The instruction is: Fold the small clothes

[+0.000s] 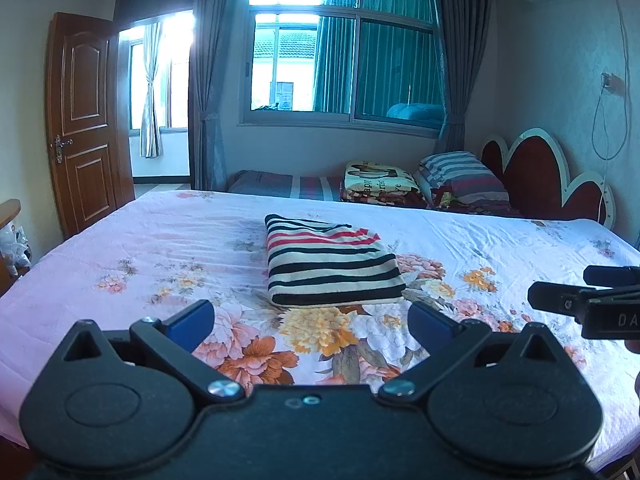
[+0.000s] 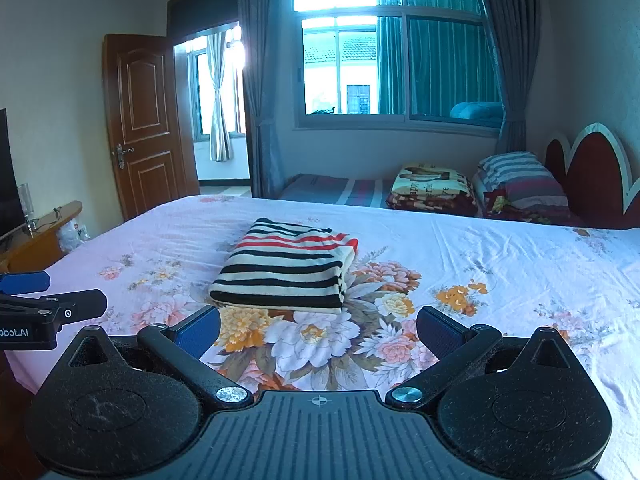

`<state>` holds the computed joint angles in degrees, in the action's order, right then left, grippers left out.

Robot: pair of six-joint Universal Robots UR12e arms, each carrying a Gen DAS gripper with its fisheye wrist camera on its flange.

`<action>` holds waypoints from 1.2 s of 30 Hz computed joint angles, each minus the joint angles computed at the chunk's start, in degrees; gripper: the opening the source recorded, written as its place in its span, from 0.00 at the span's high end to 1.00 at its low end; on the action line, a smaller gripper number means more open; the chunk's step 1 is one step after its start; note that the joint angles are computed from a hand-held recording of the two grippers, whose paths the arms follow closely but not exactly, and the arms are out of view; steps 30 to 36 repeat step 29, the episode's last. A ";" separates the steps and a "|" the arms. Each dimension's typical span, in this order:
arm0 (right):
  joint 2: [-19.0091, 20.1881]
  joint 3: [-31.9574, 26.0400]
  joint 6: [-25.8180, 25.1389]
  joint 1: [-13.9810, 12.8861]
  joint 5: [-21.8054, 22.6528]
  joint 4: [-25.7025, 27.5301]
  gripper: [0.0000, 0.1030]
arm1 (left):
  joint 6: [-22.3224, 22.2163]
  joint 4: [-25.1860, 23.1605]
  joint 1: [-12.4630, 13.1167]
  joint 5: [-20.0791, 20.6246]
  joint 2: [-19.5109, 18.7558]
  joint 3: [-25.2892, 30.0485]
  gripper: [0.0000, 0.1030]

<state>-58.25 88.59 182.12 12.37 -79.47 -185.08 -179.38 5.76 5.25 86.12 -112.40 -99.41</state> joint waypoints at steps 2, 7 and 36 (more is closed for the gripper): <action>0.01 -0.01 -0.14 -0.01 0.02 0.02 0.00 | -0.19 -0.17 -0.09 0.13 -0.05 0.09 0.01; -0.08 0.08 -0.33 -0.13 0.18 0.18 0.00 | -0.69 -0.48 -0.31 0.16 -0.12 0.13 0.01; 0.64 -0.79 -0.39 0.10 0.63 0.50 0.00 | 0.29 -2.43 -0.53 0.02 -0.40 0.61 0.01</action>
